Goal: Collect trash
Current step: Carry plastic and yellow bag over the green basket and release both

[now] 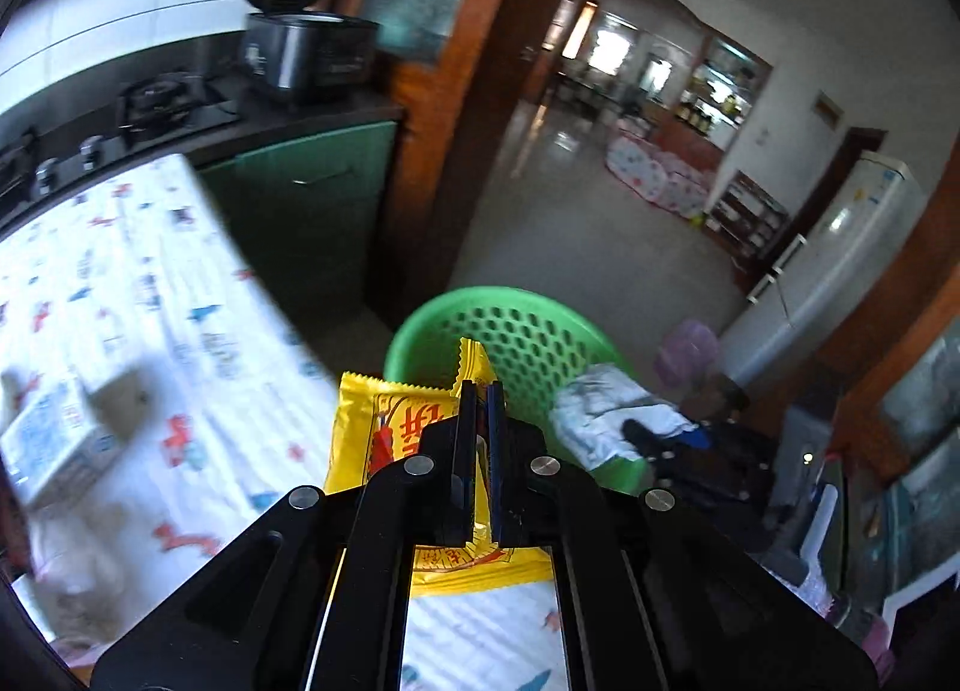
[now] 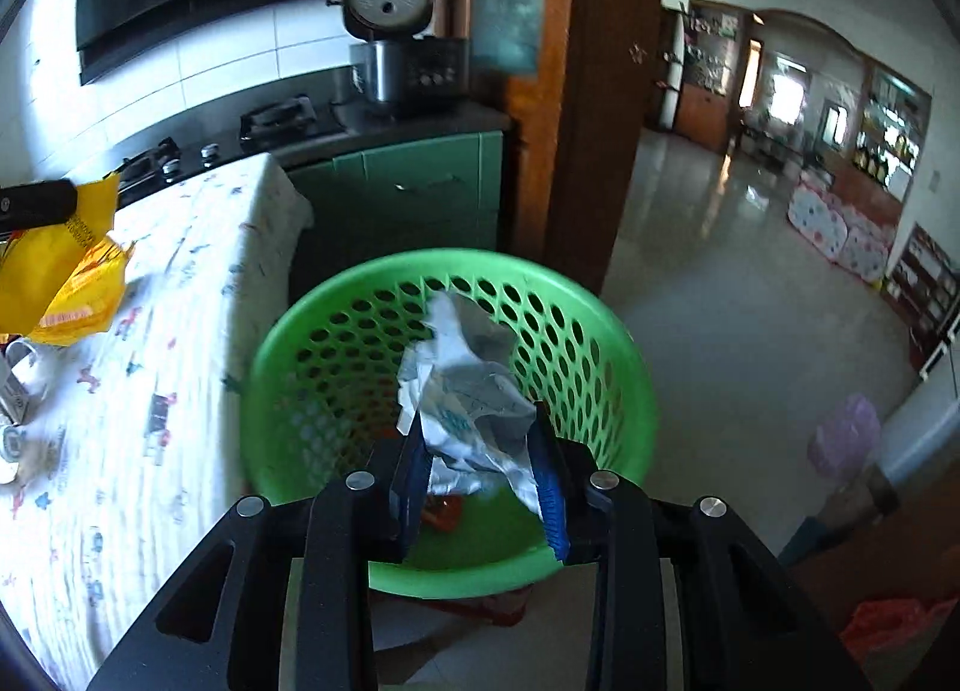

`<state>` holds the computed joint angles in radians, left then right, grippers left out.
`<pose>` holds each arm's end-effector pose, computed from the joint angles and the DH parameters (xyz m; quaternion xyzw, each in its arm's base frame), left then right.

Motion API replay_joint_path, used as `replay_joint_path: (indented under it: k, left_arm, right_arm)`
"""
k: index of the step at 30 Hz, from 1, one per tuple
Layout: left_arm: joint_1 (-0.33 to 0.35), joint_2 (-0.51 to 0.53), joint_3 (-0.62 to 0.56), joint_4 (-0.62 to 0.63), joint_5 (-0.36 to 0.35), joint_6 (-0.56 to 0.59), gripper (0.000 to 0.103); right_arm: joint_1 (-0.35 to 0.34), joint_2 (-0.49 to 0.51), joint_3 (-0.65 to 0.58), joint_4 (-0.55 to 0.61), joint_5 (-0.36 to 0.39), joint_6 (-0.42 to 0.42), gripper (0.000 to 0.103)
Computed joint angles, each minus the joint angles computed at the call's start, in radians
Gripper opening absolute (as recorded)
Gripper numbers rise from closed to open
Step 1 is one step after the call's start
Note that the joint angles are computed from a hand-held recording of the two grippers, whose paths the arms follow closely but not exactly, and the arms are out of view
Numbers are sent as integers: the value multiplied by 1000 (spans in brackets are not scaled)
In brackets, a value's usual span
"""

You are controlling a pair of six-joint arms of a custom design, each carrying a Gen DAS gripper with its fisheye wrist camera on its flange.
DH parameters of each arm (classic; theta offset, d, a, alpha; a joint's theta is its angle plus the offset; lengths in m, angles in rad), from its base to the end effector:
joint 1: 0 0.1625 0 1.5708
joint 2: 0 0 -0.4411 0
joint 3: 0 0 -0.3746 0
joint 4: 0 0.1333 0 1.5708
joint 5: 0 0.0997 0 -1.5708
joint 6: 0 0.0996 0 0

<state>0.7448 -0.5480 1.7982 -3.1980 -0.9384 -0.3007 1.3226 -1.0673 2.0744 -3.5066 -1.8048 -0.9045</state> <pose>-0.3233 -0.5594 -0.0012 0.1861 0.9167 -0.3137 0.1631 -0.0284 -0.5605 0.2540 0.2367 -0.8575 0.3160 0.3299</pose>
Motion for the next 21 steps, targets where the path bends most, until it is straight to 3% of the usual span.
replay_joint_path:
  k: [11, 21]
  left_arm:
    - [55, 117, -124, -10, -105, 11, 2]
    - [72, 143, -148, 4, -138, -9, 2]
  right_arm:
    - [-6, 19, 13, -68, -6, -39, 50]
    - [-5, -10, 52, -86, 21, -52, 54]
